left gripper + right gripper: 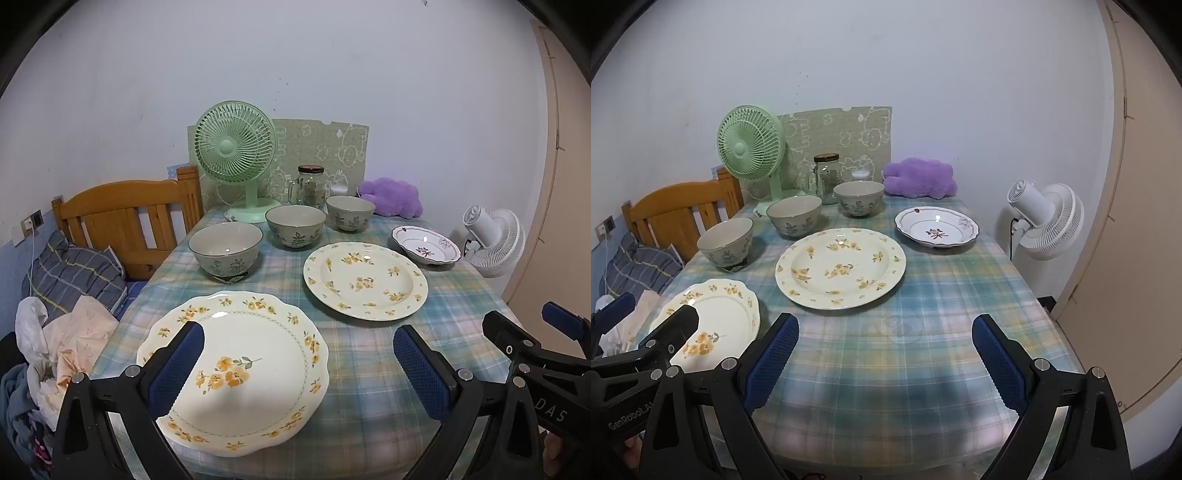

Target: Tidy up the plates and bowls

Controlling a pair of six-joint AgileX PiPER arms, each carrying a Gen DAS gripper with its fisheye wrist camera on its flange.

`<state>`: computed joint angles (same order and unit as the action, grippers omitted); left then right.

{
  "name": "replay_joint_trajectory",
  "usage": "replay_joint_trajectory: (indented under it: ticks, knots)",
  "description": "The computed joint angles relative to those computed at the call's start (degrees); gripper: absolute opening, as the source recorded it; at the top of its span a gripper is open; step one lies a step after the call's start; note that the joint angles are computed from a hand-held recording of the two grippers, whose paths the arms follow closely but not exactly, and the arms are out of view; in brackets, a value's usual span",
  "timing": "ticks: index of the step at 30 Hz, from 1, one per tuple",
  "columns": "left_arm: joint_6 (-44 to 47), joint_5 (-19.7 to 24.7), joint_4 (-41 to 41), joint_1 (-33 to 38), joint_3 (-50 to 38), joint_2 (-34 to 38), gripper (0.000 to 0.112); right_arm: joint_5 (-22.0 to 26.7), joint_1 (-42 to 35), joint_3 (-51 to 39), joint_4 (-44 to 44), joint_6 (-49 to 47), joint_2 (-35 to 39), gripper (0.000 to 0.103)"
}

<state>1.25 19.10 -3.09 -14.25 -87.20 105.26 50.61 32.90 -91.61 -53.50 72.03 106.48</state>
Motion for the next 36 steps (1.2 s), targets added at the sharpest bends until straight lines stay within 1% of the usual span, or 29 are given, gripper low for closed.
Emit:
replay_joint_trajectory:
  ticks: [10, 11, 12, 36]
  knots:
    - [2.46, -1.32, -2.32, 0.56, 1.85, -0.58, 0.103, -0.27, -0.18, 0.43, 0.0, 0.13, -0.15, 0.096]
    - [1.77, -1.17, -1.71, 0.37, 1.51, -0.33, 0.103, -0.32, -0.2, 0.46, 0.01, 0.12, -0.16, 0.096]
    - [0.02, -0.13, -0.04, 0.02, 0.16, -0.05, 0.103, -0.32, -0.2, 0.46, 0.01, 0.12, -0.16, 0.096]
    - [-0.45, 0.0, 0.37, -0.1, 0.01, 0.02, 0.103, -0.36, -0.33, 0.26, 0.11, -0.08, -0.01, 0.096]
